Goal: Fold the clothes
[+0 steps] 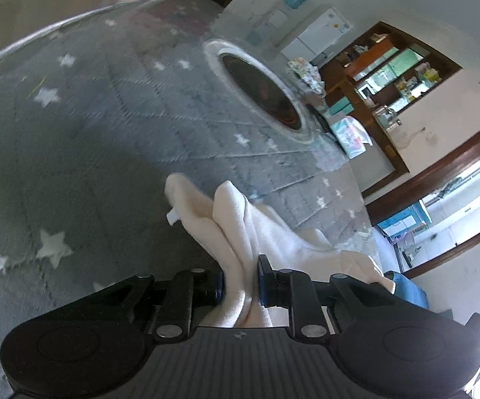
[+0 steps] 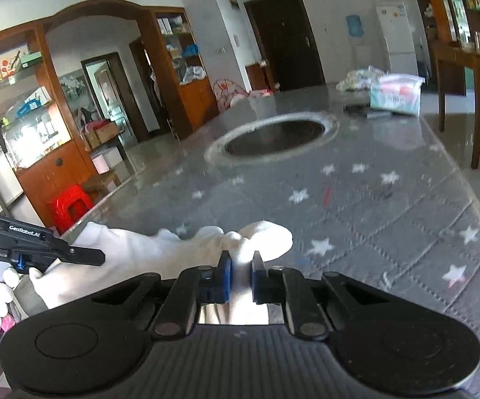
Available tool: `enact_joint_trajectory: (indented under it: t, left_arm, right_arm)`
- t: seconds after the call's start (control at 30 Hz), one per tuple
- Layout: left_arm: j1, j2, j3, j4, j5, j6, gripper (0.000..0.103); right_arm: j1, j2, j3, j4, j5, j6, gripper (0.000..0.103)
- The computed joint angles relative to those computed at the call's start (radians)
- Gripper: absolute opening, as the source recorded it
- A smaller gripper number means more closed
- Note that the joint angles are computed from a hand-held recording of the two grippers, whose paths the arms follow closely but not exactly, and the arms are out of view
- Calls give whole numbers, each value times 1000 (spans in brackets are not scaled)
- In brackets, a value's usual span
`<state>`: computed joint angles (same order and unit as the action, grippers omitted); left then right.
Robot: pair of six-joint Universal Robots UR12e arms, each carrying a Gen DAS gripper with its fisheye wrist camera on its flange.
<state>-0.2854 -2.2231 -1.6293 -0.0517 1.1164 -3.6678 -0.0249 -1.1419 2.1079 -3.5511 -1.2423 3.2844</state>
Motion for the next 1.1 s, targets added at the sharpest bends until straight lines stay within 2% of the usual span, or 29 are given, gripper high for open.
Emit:
enact_joint_trajectory:
  t: [0.23, 0.33, 0.4, 0.47, 0.6, 0.73, 0.8, 0.83, 0.87, 1.1]
  left_arm:
    - [-16, -4, 44, -42, -2, 64, 19]
    - [-23, -9, 64, -50, -5, 82, 15]
    - [-28, -14, 79, -52, -8, 98, 13]
    - [-34, -22, 94, -56, -10, 111, 12]
    - [-45, -32, 117, -66, -5, 134, 12]
    - [-46, -37, 122, -82, 9, 135, 12]
    - [-43, -37, 120, -93, 14, 130, 12]
    - [-41, -38, 119, -99, 17, 126, 12]
    - [-39, -39, 119, -105, 17, 121, 12]
    - [-32, -54, 125, -138, 12, 99, 13]
  right_arm:
    - [0, -27, 9, -44, -49, -5, 10]
    - [-2, -37, 13, -58, -74, -5, 9]
    - [-3, -42, 14, -66, -89, -7, 7]
    - [-3, -45, 17, -82, -106, -12, 2]
    - [-7, -51, 17, -83, -125, -7, 2]
    - [-13, -46, 19, -49, -152, 11, 7]
    - [-20, -41, 21, -24, -151, 21, 17]
    - [-22, -38, 20, -13, -151, 24, 28]
    - [-25, -33, 19, -2, -153, 26, 31]
    - [-44, 4, 2, 65, -141, 69, 39]
